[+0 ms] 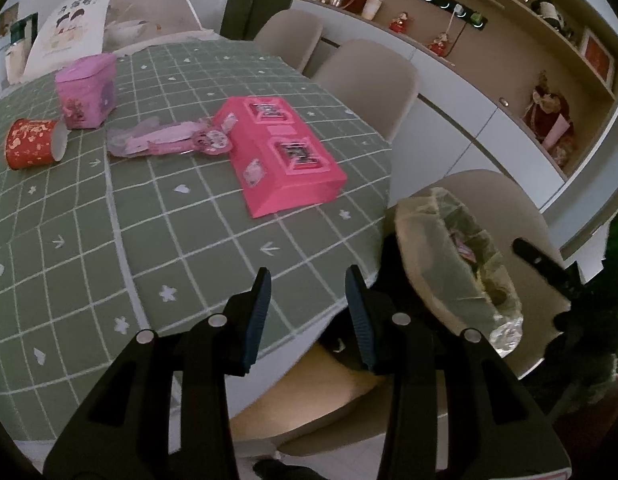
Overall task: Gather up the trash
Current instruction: 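Move both open tools back over the remaining trash on the table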
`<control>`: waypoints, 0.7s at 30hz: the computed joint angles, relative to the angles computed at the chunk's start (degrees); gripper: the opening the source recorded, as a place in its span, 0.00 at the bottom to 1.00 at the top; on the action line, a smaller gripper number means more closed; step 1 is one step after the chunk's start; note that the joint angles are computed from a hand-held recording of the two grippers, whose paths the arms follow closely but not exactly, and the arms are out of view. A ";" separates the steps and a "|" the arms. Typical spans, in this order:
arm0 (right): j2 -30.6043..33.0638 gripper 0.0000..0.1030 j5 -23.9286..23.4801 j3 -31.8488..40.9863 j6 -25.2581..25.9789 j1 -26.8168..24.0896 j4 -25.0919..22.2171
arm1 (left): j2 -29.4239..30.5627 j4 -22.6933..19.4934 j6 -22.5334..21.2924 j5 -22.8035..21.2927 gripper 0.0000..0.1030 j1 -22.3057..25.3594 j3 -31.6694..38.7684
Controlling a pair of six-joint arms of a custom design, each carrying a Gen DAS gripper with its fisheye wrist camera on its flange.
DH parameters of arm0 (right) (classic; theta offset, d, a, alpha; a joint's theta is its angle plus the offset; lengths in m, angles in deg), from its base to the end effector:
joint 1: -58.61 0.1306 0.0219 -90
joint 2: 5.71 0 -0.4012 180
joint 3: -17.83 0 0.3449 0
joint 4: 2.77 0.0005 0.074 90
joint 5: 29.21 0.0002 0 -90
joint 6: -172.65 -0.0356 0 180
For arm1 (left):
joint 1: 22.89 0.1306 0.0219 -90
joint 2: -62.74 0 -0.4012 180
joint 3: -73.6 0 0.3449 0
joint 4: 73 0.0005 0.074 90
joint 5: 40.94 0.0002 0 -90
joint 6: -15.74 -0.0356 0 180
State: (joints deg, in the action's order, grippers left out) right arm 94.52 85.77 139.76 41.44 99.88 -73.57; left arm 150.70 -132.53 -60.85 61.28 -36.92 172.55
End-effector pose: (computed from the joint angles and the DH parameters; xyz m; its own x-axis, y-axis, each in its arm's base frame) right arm 0.3733 0.3069 0.5725 -0.6844 0.1939 -0.7029 0.0808 0.9782 0.1912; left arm 0.4037 -0.1091 0.5156 -0.7937 -0.0353 -0.6073 0.1941 0.9314 -0.3079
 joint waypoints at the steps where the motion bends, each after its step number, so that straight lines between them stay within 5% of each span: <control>1: 0.71 0.42 0.36 1.14 -0.08 0.34 -0.15 | 0.13 -0.13 -0.52 -0.02 0.36 0.55 -0.07; 13: 12.82 0.42 -1.07 17.79 -0.57 3.59 -2.55 | 5.33 0.98 -8.21 5.61 0.36 13.49 2.80; 21: 24.70 0.42 -2.37 35.88 -4.07 5.55 -11.75 | 18.70 -6.22 -23.50 14.12 0.36 17.77 18.74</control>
